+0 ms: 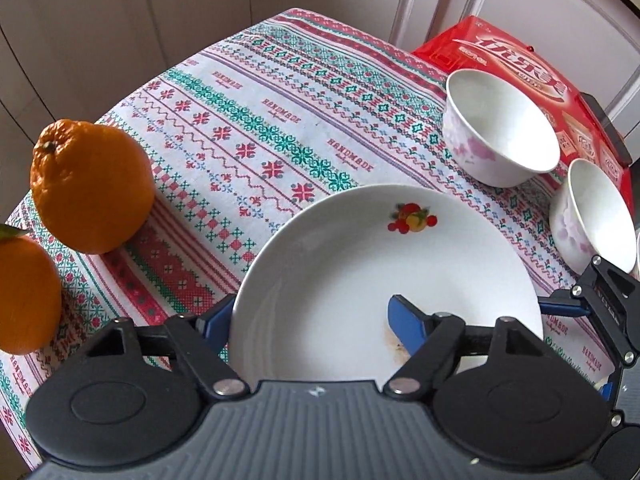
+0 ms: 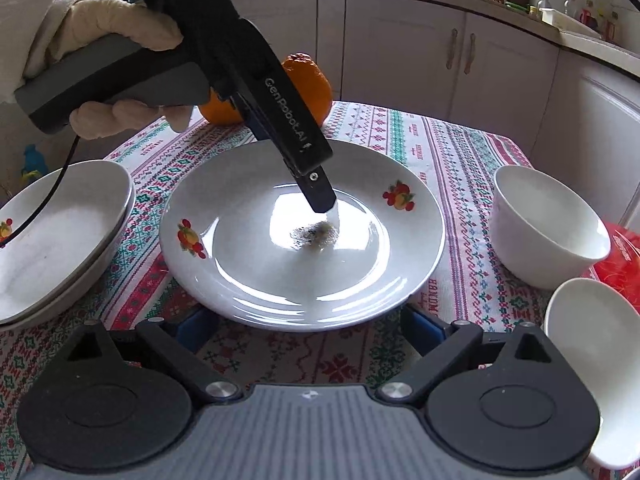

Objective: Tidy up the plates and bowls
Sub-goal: 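Grasp the stained white plate's rim with the left tool while the right tool approaches it, then lift the stained white plate off the cloth with the left tool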

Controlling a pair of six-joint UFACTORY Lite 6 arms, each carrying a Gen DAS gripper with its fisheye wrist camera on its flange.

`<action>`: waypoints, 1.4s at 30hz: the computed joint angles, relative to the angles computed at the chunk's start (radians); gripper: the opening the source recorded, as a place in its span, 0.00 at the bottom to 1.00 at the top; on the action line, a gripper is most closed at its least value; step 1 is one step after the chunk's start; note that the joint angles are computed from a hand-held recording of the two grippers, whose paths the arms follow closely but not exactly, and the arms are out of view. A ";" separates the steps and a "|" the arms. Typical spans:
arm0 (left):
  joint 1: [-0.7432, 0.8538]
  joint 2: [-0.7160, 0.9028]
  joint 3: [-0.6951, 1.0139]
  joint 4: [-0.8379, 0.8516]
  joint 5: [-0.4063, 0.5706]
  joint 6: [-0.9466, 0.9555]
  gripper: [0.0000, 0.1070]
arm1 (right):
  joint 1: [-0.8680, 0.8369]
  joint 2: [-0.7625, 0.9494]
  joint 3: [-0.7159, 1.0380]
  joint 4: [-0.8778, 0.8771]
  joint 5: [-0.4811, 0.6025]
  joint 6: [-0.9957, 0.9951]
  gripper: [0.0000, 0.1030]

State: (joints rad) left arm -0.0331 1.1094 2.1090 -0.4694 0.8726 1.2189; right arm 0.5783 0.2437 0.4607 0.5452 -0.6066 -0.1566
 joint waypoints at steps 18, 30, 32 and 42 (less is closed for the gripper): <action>-0.001 0.046 0.076 0.023 0.049 -0.018 0.70 | -0.017 0.017 0.021 -0.049 0.021 0.020 0.89; 0.004 0.108 0.197 0.034 0.154 -0.034 0.69 | -0.010 0.006 0.004 -0.012 0.015 -0.021 0.95; -0.001 0.116 0.213 0.037 0.158 -0.037 0.69 | -0.011 0.007 0.005 -0.013 0.013 -0.019 0.95; 0.015 0.066 0.133 0.011 0.139 0.010 0.66 | -0.006 -0.012 -0.005 -0.014 0.022 -0.023 0.93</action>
State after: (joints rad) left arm -0.0181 1.1751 2.2417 -0.4579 1.0117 1.2290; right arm 0.5722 0.2314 0.4560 0.5308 -0.5844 -0.1800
